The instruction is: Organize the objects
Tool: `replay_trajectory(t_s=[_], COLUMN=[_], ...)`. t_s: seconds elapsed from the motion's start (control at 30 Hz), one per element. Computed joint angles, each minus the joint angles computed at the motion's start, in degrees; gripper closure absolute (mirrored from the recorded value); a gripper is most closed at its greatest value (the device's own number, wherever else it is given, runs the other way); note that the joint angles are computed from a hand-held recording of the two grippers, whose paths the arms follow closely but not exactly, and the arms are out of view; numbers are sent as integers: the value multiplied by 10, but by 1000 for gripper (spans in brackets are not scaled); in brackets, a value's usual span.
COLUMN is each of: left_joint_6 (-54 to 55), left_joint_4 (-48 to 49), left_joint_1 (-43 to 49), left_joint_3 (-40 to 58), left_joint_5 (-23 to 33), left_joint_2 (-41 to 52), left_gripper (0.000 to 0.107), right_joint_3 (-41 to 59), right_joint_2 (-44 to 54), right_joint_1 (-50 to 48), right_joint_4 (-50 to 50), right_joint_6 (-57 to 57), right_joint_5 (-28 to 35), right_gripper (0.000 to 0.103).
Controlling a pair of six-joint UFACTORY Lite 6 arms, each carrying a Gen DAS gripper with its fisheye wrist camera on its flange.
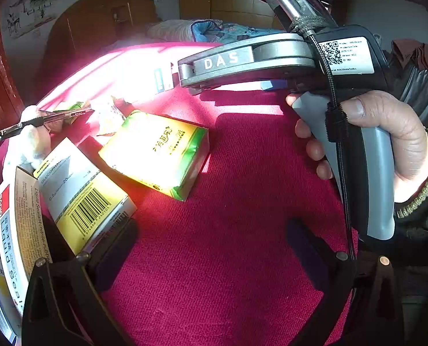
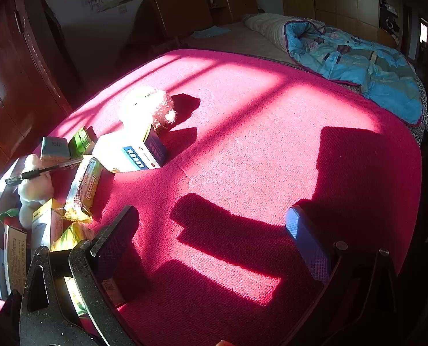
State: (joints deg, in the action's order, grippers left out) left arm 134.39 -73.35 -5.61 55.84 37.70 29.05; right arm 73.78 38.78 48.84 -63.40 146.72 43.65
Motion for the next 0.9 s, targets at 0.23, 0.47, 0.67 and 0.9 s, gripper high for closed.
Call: replay_trajectory(t_s=[0.23, 0.47, 0.67, 0.9], left_joint_6=[2, 8, 10, 11], left_joint_4=[-2, -8, -11, -10], left_joint_1=[-1, -2, -3, 0], left_joint_3=[-1, -2, -3, -3], left_joint_5=[-1, -2, -3, -2], left_joint_2=[1, 2, 3, 4], left_gripper=[4, 4, 4, 4], right_joint_3=[6, 2, -4, -5], right_joint_2=[3, 3, 2, 3], right_joint_1=[-2, -1, 1, -1], right_joint_4=[14, -4, -17, -28], right_joint_6=[-18, 1, 16, 28], right_joint_5=[1, 1, 4, 1], right_gripper=[0, 0, 0, 0])
